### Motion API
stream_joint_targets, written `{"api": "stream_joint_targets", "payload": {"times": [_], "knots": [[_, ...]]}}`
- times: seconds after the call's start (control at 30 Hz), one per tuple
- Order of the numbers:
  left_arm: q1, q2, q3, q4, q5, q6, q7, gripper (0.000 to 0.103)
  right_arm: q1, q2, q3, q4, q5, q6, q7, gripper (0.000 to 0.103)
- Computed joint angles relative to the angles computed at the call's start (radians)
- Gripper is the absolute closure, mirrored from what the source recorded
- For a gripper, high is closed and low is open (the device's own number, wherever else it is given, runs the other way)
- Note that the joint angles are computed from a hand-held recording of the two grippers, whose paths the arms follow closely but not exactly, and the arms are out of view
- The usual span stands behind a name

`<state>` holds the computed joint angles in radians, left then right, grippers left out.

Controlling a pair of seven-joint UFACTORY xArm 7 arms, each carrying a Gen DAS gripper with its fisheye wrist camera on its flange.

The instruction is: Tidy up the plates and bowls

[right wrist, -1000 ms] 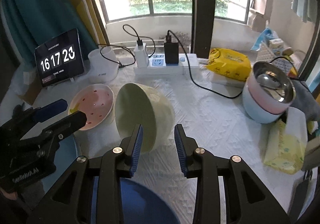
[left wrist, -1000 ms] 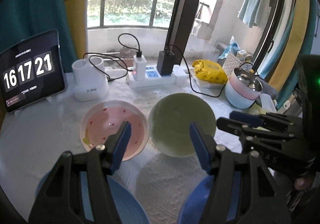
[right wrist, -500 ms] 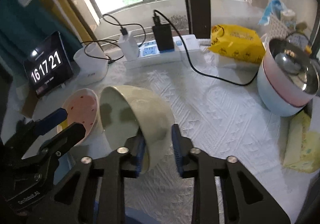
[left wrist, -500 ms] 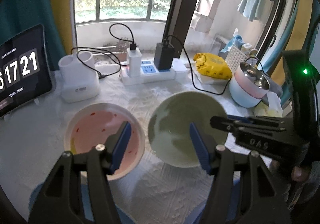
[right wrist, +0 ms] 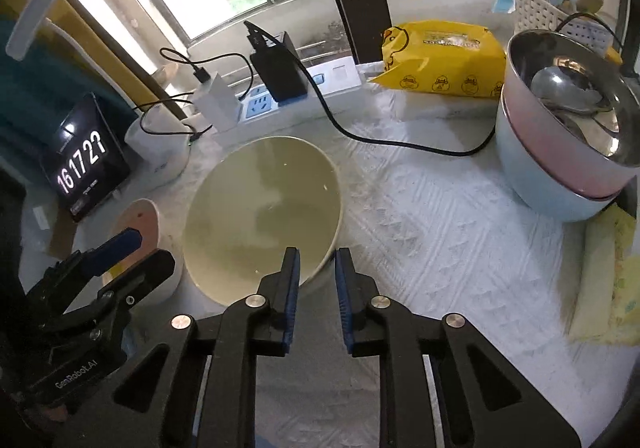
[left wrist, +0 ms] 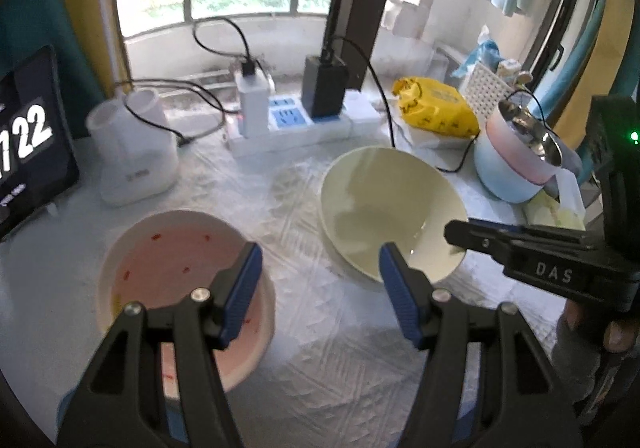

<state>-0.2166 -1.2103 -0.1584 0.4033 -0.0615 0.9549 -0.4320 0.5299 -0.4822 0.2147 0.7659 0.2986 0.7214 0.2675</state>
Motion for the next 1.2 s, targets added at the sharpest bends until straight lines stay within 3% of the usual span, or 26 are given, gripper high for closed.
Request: {"api": "stream_joint_targets", "payload": {"times": [0.27,0.43,0.5,0.57,0.77,1.2], "knots": [[-0.009,0.111,0.026,0.029,0.001,-0.032,0.050,0.041,0.009,0.042,-0.024,-0.004,0.050,-0.032,-0.040,0.078],[-0.006,0.174,-0.009,0.038,0.038,-0.062,0.079,0.042,0.011,0.066,-0.021,-0.013,0.065,-0.078,-0.061,0.075],[-0.014,0.198,-0.001,0.038,0.030,-0.067,0.082,0.048,0.010,0.071,-0.018,-0.019,0.060,-0.096,-0.065,0.075],[-0.025,0.216,0.012,0.037,0.017,-0.074,0.091,0.061,0.014,0.074,-0.018,-0.021,0.060,-0.108,-0.073,0.075],[-0.013,0.237,-0.010,0.046,0.032,-0.087,0.077,0.071,0.015,0.081,-0.017,-0.018,0.049,-0.114,-0.087,0.076],[0.007,0.154,-0.044,0.067,0.104,-0.087,0.058,0.072,0.012,0.046,-0.005,-0.007,0.007,-0.111,-0.063,0.091]]}}
